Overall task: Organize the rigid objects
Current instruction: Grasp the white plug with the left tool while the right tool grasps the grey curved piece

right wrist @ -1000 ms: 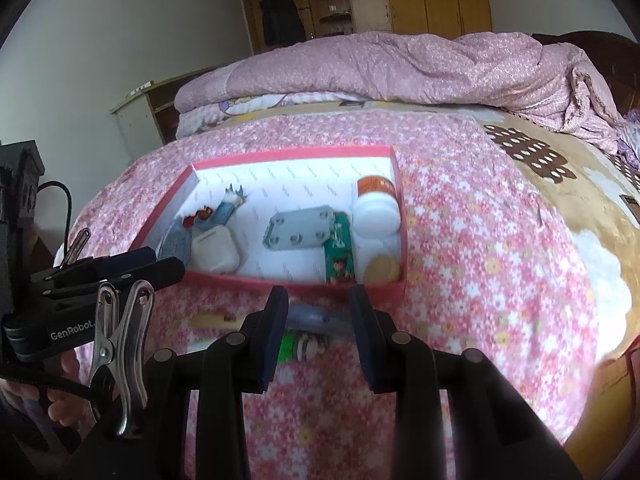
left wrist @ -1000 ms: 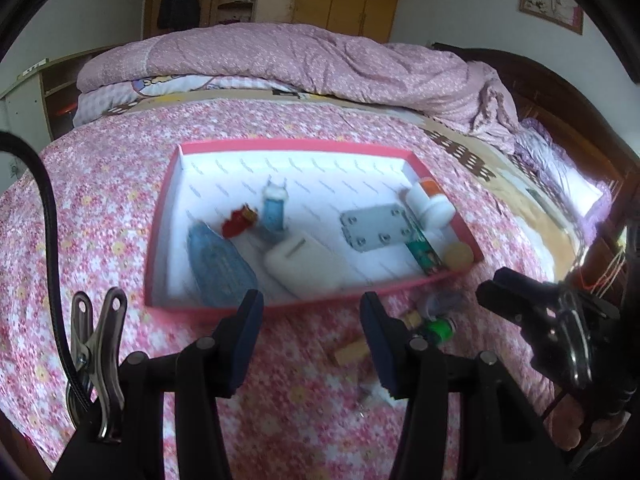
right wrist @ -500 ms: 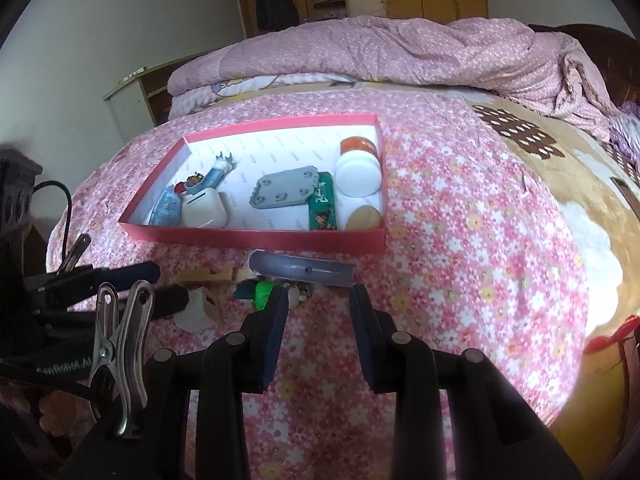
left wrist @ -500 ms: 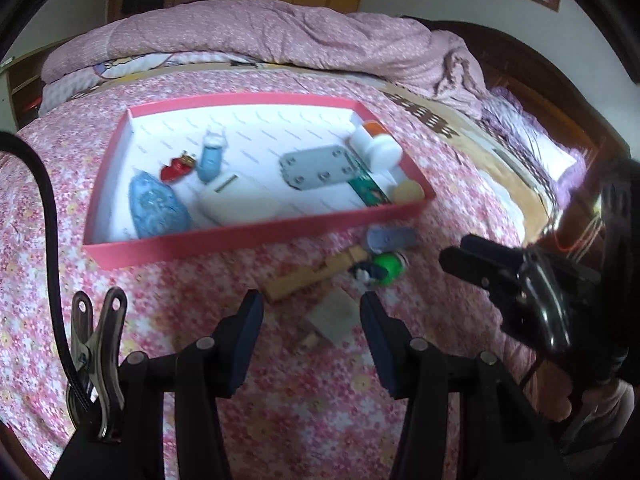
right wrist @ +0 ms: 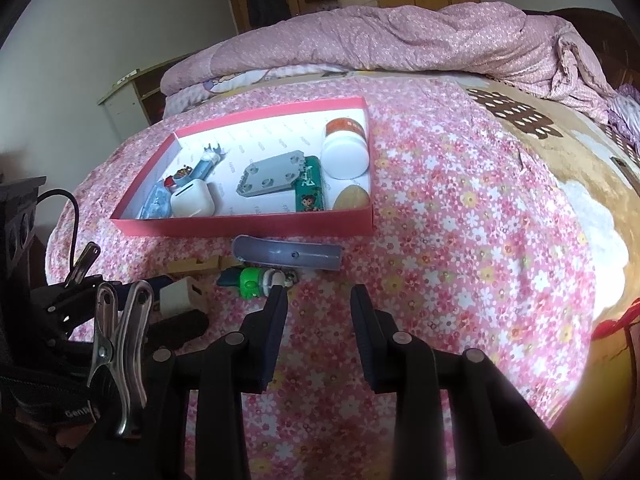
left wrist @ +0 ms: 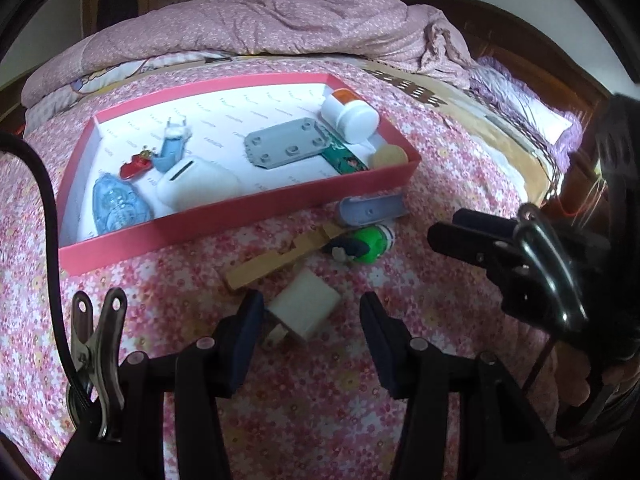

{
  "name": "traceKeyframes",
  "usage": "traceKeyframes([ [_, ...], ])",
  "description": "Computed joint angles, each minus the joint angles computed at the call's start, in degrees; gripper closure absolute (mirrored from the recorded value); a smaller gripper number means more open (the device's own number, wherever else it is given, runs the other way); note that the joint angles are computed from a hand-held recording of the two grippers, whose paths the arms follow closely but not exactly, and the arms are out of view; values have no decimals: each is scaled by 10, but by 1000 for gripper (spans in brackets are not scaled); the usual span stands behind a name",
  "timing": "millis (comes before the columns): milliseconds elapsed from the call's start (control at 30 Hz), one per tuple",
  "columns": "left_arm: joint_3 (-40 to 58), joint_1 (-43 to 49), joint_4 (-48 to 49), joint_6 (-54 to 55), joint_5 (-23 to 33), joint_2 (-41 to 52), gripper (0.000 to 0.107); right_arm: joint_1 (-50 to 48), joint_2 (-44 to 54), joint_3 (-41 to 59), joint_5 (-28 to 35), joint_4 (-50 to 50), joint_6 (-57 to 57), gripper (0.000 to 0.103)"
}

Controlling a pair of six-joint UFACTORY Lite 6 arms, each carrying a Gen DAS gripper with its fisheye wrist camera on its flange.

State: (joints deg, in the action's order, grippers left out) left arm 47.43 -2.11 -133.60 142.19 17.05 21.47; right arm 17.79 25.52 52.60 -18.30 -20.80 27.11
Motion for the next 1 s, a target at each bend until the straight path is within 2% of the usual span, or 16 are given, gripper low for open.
traceKeyframes([
  [33,-1,-4,-20,21,1,1,56,-2,1,0,-2,0,4,60],
  [100,-6,-8,-48,54,6,1,66,-7,3,1,-4,-16,21,59],
  [367,-22,1,-53,73,22,-14,67,-11,23,21,1,-90,106,58],
  [400,-26,4,-53,72,24,-19,67,-12,25,25,1,-116,135,57],
  [467,-34,15,-50,67,29,-27,67,-18,33,35,-11,-181,212,46],
  [533,-40,31,-45,61,34,-34,67,-24,42,46,-28,-249,290,39],
  [633,-45,53,-37,49,41,-36,67,-28,66,83,-42,-352,414,37],
  [733,-46,76,-14,25,47,-36,67,-16,93,127,-15,-389,472,36],
  [800,-48,90,2,12,54,-35,67,-8,111,155,0,-417,506,29],
  [867,-49,100,12,4,59,-33,67,0,119,167,6,-415,507,23],
  [1000,-49,118,36,-16,71,-27,67,26,131,186,49,-295,392,22],
])
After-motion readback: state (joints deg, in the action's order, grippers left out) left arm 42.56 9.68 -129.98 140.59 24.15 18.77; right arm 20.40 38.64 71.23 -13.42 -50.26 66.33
